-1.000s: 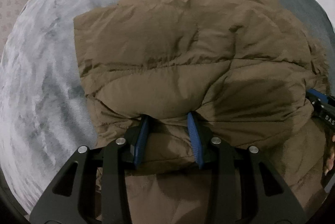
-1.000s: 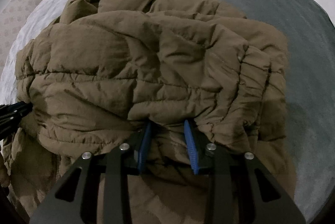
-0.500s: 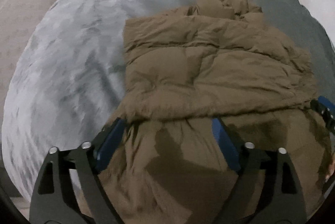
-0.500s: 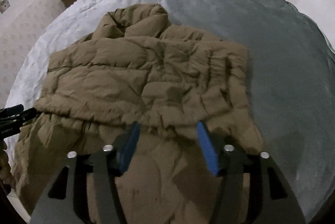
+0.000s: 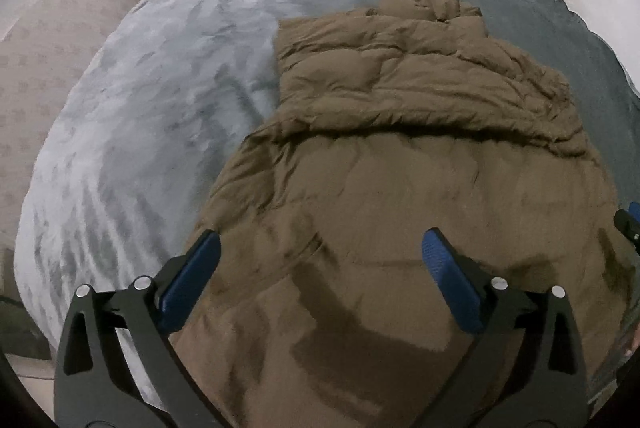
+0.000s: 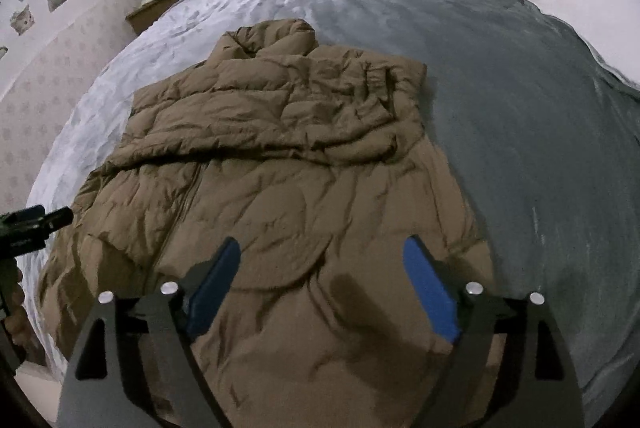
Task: Fold large clothes
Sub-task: 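Open both grippers, release the jacket and lift away from it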
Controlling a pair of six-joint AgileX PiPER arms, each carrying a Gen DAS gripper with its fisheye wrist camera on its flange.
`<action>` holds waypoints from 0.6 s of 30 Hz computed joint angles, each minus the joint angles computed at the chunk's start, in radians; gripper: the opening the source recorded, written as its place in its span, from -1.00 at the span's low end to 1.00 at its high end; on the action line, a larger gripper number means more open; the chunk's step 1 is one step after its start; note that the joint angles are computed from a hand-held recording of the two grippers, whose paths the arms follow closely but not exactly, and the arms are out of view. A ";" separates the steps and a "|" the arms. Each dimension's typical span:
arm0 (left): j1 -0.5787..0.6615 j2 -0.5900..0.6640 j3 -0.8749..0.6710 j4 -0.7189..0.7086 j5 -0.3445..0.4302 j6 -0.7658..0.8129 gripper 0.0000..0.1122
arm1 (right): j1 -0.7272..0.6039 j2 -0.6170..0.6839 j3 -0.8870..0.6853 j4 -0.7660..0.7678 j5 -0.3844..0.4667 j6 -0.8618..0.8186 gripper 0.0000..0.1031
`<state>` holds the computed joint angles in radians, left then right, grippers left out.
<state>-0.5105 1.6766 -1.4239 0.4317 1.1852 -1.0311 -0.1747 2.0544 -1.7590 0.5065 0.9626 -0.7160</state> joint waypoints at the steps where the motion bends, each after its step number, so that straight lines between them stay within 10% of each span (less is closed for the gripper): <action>1: -0.005 -0.021 0.031 -0.001 -0.004 -0.015 0.78 | -0.008 -0.008 0.027 0.025 -0.007 -0.010 0.63; 12: -0.027 -0.144 0.273 0.090 -0.105 -0.153 0.78 | -0.057 -0.094 0.340 0.414 -0.133 -0.339 0.63; 18: -0.059 -0.295 0.441 0.182 -0.192 -0.235 0.78 | -0.029 -0.247 0.588 0.595 -0.351 -0.600 0.63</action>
<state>-0.5697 1.3819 -0.9832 0.6139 0.9930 -1.2661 -0.2036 1.8078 -1.1708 1.1011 0.6115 -1.3165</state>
